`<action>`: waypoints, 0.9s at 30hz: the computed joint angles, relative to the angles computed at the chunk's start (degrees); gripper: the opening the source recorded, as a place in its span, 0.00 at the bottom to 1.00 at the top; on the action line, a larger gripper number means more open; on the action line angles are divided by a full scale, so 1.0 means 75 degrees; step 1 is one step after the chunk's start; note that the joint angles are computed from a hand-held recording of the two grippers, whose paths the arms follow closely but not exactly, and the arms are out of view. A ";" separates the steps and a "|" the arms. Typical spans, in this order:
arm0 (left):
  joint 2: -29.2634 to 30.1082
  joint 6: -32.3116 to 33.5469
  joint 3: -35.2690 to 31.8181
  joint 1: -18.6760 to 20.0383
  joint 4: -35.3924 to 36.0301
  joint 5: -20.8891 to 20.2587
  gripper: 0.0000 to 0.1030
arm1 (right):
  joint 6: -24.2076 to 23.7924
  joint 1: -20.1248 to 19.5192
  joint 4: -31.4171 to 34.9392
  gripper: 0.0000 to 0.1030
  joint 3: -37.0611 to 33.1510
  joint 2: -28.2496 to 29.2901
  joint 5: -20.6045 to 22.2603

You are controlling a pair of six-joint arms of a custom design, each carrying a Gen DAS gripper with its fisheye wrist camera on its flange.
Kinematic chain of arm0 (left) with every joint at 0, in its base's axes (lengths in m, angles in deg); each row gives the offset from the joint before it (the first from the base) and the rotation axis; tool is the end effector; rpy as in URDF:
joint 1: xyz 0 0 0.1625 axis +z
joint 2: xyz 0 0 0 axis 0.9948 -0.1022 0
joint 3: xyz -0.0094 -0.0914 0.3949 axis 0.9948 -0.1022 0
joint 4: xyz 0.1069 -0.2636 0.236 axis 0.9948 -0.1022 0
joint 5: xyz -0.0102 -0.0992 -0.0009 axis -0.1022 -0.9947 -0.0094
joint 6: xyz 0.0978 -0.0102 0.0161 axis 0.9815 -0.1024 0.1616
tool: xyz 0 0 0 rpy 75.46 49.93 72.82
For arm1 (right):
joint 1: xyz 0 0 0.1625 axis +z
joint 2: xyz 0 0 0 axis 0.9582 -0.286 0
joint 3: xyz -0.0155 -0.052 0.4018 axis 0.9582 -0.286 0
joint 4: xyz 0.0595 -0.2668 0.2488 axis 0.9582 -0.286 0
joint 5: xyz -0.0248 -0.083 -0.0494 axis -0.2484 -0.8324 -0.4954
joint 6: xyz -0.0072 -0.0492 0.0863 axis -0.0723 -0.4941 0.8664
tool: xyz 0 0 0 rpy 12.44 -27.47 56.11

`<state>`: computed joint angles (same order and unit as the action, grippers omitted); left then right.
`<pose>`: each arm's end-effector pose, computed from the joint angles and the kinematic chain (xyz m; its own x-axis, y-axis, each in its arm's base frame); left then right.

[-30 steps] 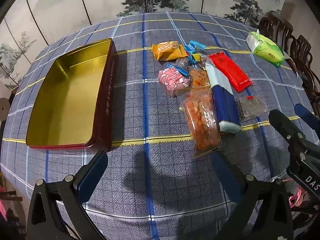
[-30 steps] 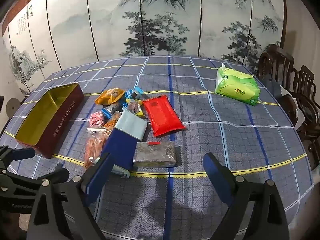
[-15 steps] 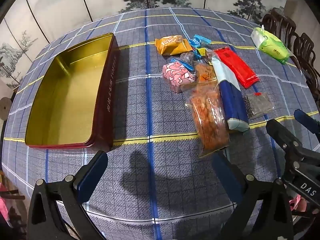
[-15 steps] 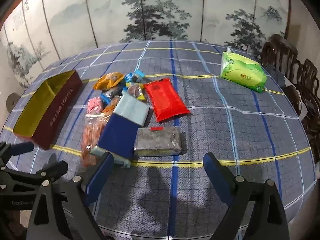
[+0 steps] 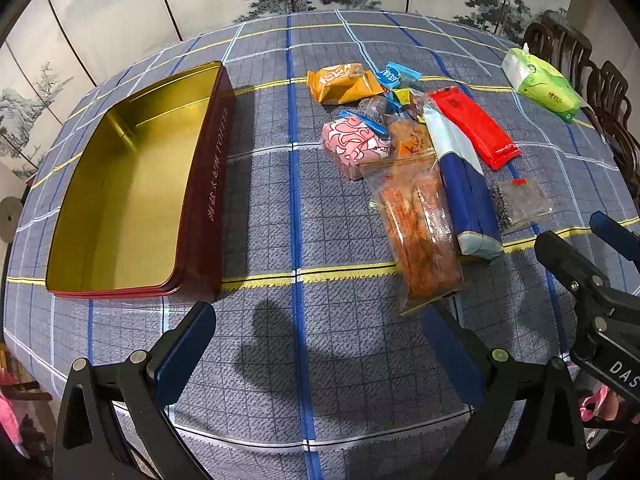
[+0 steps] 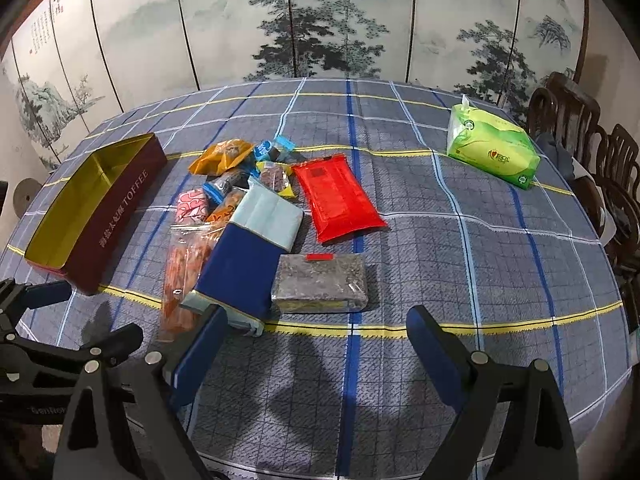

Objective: Organize snacks
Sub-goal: 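Move the left tool toward the clear bag of orange dried meat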

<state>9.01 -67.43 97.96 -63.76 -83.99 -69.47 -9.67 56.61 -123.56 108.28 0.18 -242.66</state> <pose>-0.2756 -0.2974 0.1099 -0.5160 0.6192 -0.5920 0.6972 0.7050 0.1297 0.2265 -0.2050 0.1959 -0.6284 0.4901 0.6041 -0.1239 0.7036 -0.6997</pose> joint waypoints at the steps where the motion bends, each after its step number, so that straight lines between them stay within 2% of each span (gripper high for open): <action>1: 0.0002 0.0004 0.0004 0.0002 -0.0005 0.0005 0.99 | -0.0033 -0.0015 -0.0077 0.90 0.0027 -0.0018 0.0017; 27: 0.0060 0.0015 -0.0014 0.0028 0.0053 0.0016 0.99 | -0.0234 -0.0068 -0.0520 0.90 0.0179 0.0046 0.0024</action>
